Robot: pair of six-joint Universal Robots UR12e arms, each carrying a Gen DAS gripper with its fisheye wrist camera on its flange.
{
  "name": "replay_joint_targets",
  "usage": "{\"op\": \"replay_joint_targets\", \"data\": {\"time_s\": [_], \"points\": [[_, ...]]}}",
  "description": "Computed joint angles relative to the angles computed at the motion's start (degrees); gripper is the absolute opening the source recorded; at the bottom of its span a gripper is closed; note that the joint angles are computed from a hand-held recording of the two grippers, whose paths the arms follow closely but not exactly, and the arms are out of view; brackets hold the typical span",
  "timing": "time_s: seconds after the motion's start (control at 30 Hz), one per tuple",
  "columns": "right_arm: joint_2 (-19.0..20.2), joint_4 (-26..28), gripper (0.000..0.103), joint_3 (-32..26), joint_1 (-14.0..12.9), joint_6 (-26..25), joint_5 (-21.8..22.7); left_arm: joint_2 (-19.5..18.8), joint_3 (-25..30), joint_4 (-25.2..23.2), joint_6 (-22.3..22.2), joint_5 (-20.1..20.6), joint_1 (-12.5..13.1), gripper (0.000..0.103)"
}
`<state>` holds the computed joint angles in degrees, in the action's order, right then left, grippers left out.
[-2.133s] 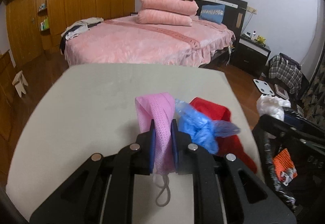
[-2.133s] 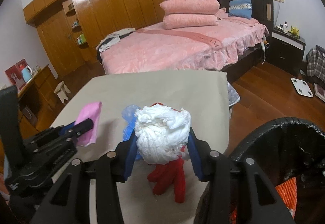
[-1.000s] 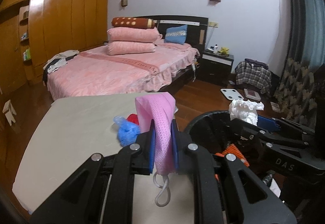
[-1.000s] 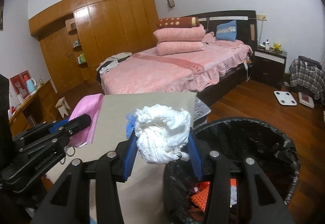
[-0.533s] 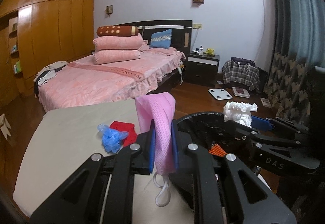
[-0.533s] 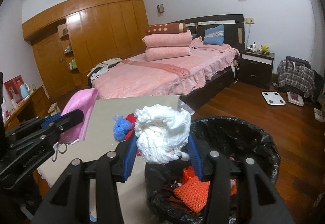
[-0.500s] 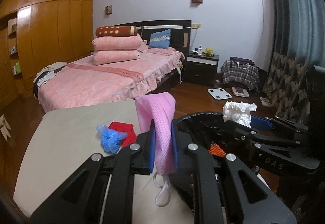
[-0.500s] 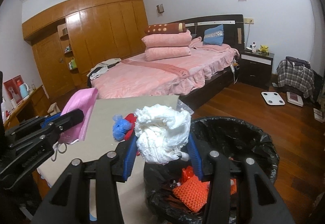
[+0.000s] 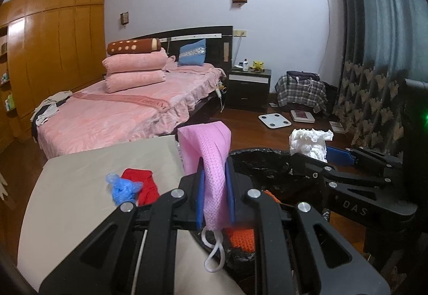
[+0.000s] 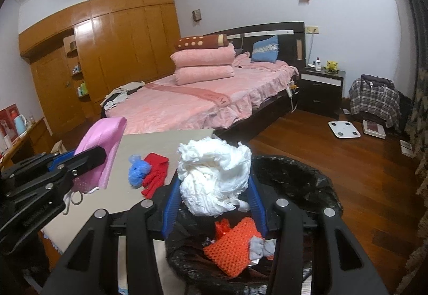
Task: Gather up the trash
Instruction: 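Carry the pink mask and white tissue over the bin and release both, then move both grippers back to the blue plastic bag and red glove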
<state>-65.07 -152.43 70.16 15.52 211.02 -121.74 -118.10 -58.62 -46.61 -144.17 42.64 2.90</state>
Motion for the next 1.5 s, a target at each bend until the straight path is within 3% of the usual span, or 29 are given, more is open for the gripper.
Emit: {"op": "replay_joint_targets", "data": {"time_s": [0.5, 0.9, 1.0, 1.07, 1.3, 1.4, 1.5], "points": [[-2.51, 2.44, 0.046, 3.98, -1.74, 2.82, -1.76, -1.45, 0.91, -3.92, 4.69, -1.06, -2.67, 0.013], [-2.89, 5.51, 0.047, 5.69, -3.85, 5.48, -0.33, -4.91, 3.98, -8.29, 8.1, 0.11, -5.19, 0.015], [-2.42, 6.27, 0.051, 5.49, -4.31, 5.62, 0.13, -5.94, 5.5, -10.53, 8.97, 0.21, -5.6, 0.026], [-2.25, 6.84, 0.056, 5.48, -4.58, 5.67, 0.26, -6.57, 6.24, -10.74, 7.88, 0.26, -5.62, 0.052], [-2.11, 6.11, 0.095, 5.8, -4.21, 6.02, -1.63, -7.6, 7.25, -6.19, 3.2, 1.81, -4.68, 0.076], [-2.15, 5.01, 0.097, 5.89, -3.86, 6.25, -1.42, -7.79, 7.62, -4.06, 0.71, 2.97, -3.95, 0.086], [-2.16, 4.31, 0.097, 5.89, -3.62, 6.45, -0.61, -7.91, 8.14, -2.78, -0.82, 3.87, -3.05, 0.087]]}}
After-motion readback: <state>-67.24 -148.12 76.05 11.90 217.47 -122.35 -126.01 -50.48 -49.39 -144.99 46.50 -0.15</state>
